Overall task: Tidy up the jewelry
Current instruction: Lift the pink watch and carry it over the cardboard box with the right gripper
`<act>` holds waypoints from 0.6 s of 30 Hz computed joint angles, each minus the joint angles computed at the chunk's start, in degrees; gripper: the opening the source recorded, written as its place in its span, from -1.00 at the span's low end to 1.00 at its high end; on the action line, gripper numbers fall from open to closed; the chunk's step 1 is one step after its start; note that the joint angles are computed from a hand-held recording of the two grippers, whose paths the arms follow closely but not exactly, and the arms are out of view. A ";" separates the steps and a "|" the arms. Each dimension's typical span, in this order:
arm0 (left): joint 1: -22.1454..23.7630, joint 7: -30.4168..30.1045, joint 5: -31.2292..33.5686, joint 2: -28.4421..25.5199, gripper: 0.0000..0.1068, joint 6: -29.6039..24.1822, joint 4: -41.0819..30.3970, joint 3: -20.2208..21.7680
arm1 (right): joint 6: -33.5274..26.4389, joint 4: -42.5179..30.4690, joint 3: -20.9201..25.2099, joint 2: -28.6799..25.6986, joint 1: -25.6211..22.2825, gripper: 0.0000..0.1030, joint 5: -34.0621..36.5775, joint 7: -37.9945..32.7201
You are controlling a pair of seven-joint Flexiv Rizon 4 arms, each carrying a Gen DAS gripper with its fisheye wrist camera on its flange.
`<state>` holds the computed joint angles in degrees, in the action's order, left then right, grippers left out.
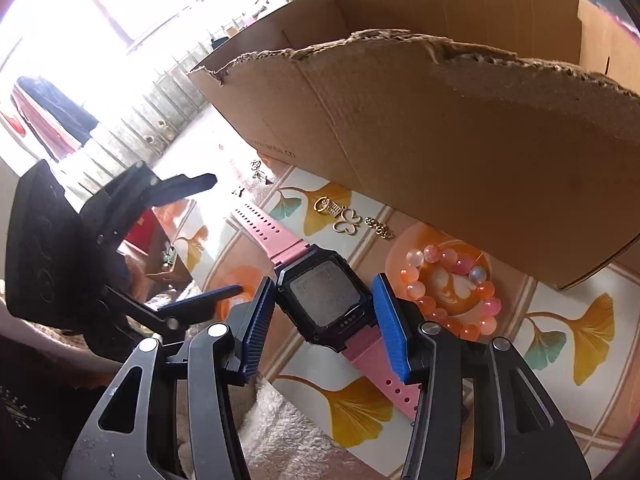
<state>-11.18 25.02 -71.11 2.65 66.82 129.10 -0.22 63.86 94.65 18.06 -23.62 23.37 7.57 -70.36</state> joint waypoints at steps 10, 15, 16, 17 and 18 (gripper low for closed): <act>5.51 -26.66 20.56 -5.02 -0.72 -15.48 -8.62 0.77 | 2.92 3.21 -0.88 1.79 0.99 -0.08 -0.23 0.00; 9.19 -39.64 27.78 -8.24 -0.78 -26.67 -15.37 0.65 | 4.53 8.26 -5.65 3.67 6.09 -0.08 -11.68 8.09; 9.62 -41.19 28.62 -8.65 -0.79 -27.97 -16.22 0.56 | 5.15 9.58 -6.98 4.15 7.28 -0.09 -15.06 10.29; 9.96 -42.03 29.13 -8.97 -0.79 -28.54 -16.79 0.46 | 5.19 10.84 -8.36 4.74 8.46 -0.14 -18.67 12.86; 10.11 -42.41 29.54 -9.20 -0.80 -28.50 -17.13 0.28 | 5.29 12.61 -10.10 5.53 10.04 -0.28 -23.03 16.64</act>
<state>-1.07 -17.39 -41.57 -6.54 38.32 111.98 0.06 69.15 107.27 7.97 -18.09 33.41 -15.46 -53.72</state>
